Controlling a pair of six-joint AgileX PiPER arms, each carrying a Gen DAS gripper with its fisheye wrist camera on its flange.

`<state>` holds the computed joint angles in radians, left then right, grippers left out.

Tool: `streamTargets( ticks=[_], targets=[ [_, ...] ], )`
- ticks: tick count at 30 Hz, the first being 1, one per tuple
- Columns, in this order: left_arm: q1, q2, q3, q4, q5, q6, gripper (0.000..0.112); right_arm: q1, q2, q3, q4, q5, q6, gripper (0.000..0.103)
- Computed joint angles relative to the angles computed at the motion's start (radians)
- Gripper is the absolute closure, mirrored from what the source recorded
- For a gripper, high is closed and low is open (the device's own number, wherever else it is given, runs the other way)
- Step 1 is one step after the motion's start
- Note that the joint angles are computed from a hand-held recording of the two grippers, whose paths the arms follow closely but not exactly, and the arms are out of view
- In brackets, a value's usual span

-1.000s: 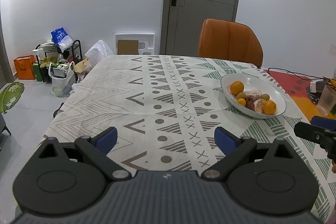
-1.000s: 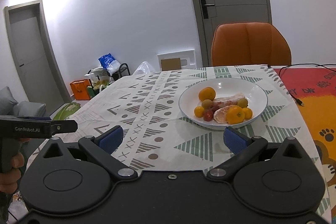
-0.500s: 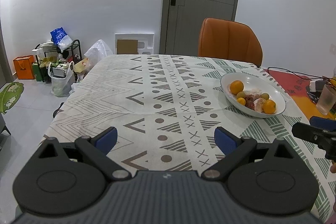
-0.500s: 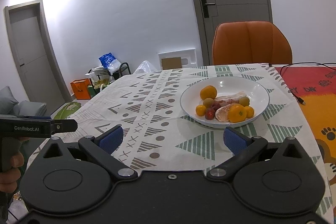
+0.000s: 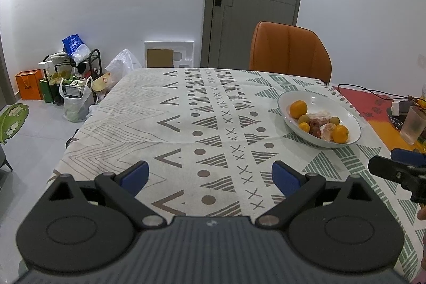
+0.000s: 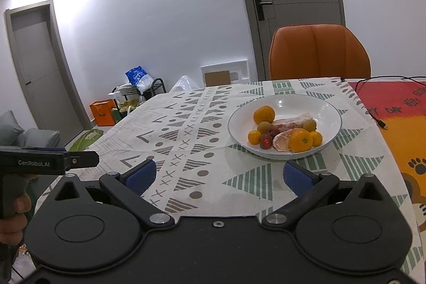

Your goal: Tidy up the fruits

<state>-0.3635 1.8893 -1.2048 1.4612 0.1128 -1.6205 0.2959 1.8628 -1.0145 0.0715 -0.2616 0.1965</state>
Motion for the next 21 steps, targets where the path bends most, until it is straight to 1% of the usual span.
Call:
streamTargets(
  ticks=[10,12,21],
  targets=[
    [-0.001,0.001,0.0,-0.008,0.0,0.008,0.014,-0.002,0.002,-0.001,0.002,0.003,0.0,0.0],
    [-0.001,0.001,0.003,0.017,0.0,-0.016,0.014,-0.002,0.002,-0.003,0.0,0.004,0.001,0.0],
    [-0.001,0.002,0.0,-0.01,0.0,0.01,0.014,0.0,0.003,-0.003,0.01,0.004,-0.008,0.0]
  ],
)
